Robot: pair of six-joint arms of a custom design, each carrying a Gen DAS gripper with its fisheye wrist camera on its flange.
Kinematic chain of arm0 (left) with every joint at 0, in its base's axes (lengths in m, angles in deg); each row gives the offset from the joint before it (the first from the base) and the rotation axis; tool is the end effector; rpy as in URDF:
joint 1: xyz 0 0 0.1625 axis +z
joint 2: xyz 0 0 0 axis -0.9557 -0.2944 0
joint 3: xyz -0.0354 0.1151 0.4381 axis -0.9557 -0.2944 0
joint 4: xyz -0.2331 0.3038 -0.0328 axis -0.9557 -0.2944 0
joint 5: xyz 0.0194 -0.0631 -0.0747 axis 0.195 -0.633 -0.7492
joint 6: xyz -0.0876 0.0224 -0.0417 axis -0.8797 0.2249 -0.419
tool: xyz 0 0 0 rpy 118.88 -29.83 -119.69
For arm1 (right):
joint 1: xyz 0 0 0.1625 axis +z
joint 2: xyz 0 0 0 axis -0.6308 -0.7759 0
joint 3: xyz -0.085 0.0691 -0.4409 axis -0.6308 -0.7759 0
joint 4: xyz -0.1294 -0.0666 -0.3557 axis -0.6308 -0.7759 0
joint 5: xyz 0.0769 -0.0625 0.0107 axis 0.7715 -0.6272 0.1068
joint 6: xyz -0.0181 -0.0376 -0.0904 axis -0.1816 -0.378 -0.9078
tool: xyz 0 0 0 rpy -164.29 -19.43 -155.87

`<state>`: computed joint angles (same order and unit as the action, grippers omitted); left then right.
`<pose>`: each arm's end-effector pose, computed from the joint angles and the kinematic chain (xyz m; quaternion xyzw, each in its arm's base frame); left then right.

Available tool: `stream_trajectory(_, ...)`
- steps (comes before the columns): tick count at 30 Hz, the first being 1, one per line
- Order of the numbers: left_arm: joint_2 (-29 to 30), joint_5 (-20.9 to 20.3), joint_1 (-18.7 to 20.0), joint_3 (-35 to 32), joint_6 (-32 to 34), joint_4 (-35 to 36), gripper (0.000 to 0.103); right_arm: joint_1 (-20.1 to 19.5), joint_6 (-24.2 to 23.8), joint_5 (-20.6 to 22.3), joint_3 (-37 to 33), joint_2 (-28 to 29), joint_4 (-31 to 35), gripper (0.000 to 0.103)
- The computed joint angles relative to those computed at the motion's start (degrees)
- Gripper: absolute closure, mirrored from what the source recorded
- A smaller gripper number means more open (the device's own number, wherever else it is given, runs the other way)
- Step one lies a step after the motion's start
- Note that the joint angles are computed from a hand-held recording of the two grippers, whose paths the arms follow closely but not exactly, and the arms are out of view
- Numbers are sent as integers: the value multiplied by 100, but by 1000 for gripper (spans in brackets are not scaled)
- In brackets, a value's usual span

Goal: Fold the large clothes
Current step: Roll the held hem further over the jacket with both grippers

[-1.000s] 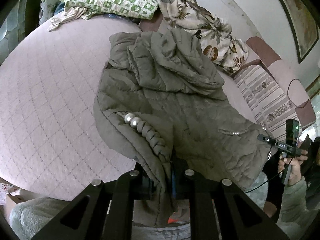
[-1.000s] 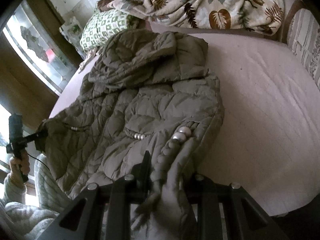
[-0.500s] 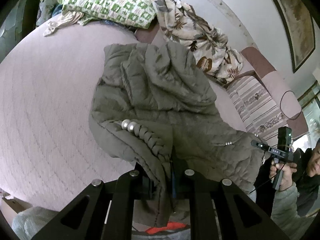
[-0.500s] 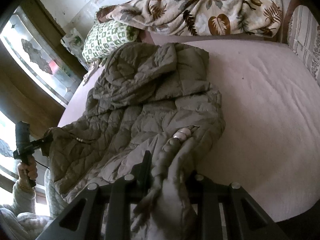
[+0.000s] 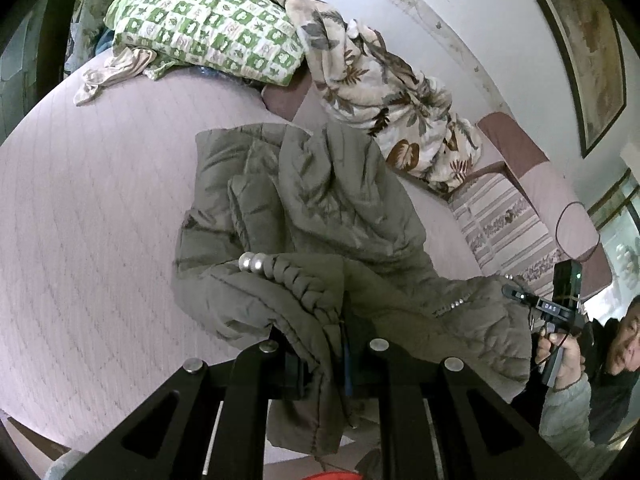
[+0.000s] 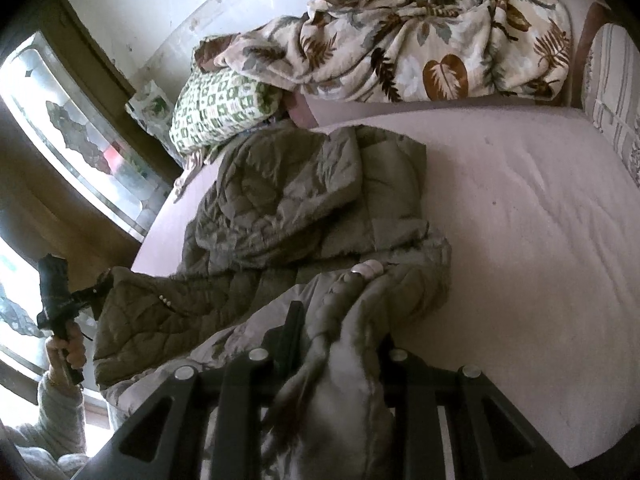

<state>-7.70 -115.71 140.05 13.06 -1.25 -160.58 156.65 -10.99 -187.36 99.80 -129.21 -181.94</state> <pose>-0.0672 -0.5632 0.4981 0.1482 0.9607 -0.2245 0.0679 0.3608 -0.5159 0.2104 0.0704 -0.9386 0.2868 0.1783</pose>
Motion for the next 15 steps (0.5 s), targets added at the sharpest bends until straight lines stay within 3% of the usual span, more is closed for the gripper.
stream_trajectory(15,788,55,139,-1004,-128,-89,89,-299,-75,322,-867,338,-129,78)
